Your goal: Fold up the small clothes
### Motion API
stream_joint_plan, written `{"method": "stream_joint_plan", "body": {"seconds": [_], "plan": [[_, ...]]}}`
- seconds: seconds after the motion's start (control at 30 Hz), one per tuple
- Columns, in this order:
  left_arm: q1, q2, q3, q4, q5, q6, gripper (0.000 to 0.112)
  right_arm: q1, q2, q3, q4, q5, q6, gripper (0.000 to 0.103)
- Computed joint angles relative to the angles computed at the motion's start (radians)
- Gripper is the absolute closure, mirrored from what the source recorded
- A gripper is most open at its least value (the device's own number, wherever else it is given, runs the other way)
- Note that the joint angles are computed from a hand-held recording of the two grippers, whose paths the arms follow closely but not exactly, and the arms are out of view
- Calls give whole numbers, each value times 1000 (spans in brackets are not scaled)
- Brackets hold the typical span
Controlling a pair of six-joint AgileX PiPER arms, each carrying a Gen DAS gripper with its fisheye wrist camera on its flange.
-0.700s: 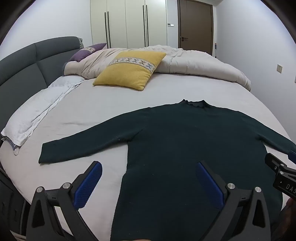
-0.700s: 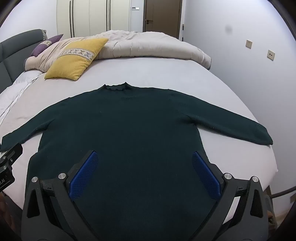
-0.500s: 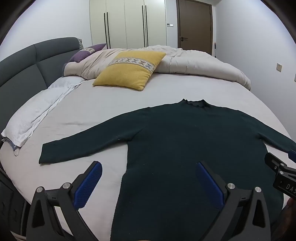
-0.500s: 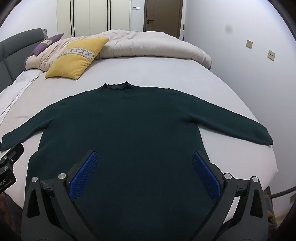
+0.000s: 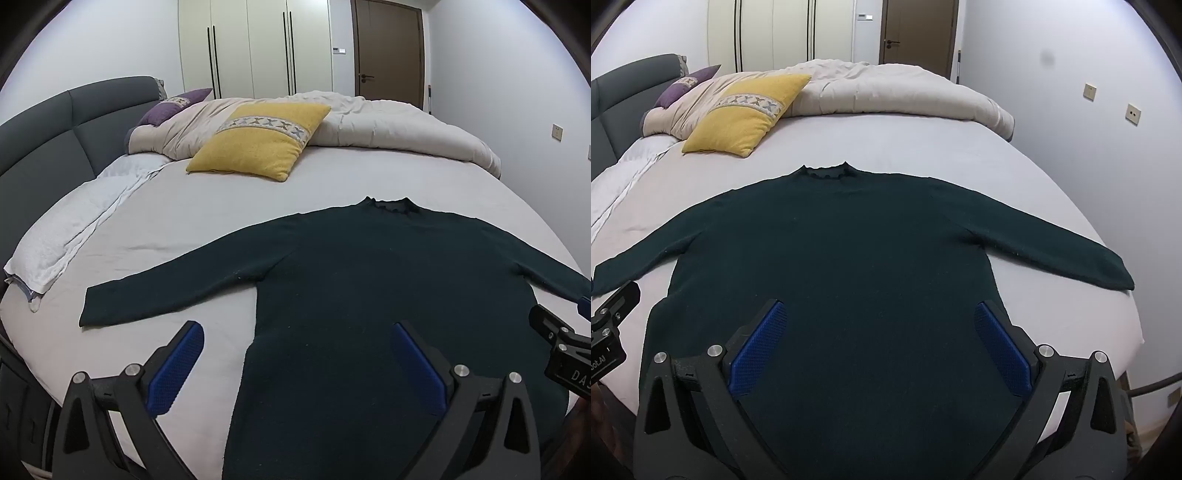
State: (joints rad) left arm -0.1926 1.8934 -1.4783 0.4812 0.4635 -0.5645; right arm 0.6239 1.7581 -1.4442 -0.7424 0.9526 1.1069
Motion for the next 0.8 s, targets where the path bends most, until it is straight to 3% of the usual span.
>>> {"method": "stream_joint_plan", "body": {"seconds": [0.8], "plan": [[0, -1, 4, 8, -3, -5, 9, 12, 9, -3, -2, 4, 7, 0]]}}
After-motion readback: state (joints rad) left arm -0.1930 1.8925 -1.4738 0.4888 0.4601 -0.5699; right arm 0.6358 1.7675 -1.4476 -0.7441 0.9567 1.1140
